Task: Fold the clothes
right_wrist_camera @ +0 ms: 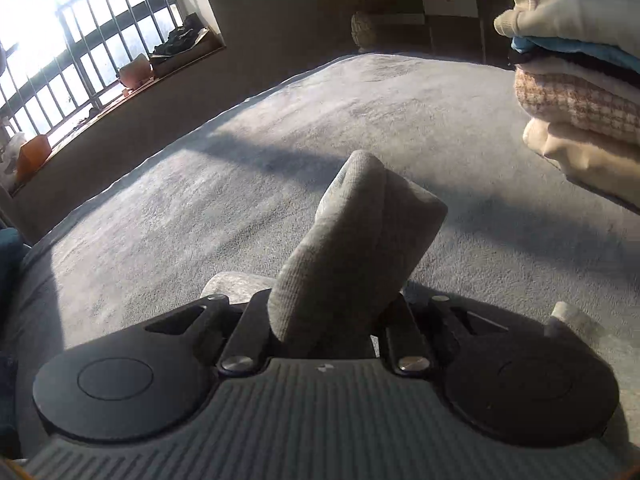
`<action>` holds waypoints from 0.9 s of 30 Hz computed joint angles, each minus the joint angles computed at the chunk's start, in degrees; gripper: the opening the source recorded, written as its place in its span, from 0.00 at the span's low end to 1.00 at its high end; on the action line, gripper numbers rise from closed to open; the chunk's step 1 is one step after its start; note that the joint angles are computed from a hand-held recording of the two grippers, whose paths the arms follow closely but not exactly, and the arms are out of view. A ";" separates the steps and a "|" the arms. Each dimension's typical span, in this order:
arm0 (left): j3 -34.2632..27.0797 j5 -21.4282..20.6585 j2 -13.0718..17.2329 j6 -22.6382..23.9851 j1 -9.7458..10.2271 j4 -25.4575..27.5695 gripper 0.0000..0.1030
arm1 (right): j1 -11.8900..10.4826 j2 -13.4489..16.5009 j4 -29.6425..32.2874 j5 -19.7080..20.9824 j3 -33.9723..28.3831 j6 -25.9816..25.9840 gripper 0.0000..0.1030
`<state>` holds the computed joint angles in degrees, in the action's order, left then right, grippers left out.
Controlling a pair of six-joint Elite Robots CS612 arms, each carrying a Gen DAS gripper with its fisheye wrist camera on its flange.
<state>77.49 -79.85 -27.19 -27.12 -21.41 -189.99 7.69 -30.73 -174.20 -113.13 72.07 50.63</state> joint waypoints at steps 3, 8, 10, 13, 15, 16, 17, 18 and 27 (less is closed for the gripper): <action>-0.07 0.47 -0.05 0.31 -0.11 0.33 0.57 | -1.20 0.19 -0.15 5.29 2.33 5.74 0.26; 0.77 -0.47 -0.87 -1.40 0.13 0.12 0.57 | -2.61 -0.71 1.10 10.67 4.10 6.66 0.58; 1.97 -0.84 -1.71 -2.30 0.20 -0.99 0.57 | -2.87 -2.28 0.93 12.32 5.66 5.09 0.63; 4.75 -0.86 -3.59 -1.78 0.02 -3.24 0.57 | -2.87 -5.19 2.43 12.79 7.78 -1.12 0.69; 7.26 -1.80 -5.19 -1.24 0.12 -4.75 0.58 | -2.52 -7.18 4.20 11.24 8.92 -6.62 0.78; 8.74 -2.36 -6.09 -0.95 0.21 -5.53 0.58 | -2.35 -8.15 5.07 10.44 9.45 -9.37 0.79; 10.53 -2.70 -7.10 -0.61 0.29 -6.25 0.59 | -2.17 -9.11 5.92 9.62 9.95 -12.12 0.79; 12.33 -2.96 -8.13 -0.26 0.37 -6.89 0.59 | -2.00 -10.06 6.76 8.78 10.42 -14.87 0.80; 27.74 4.26 -16.57 1.52 1.53 -8.79 0.60 | 4.47 -12.11 6.12 -0.94 8.86 -51.63 0.80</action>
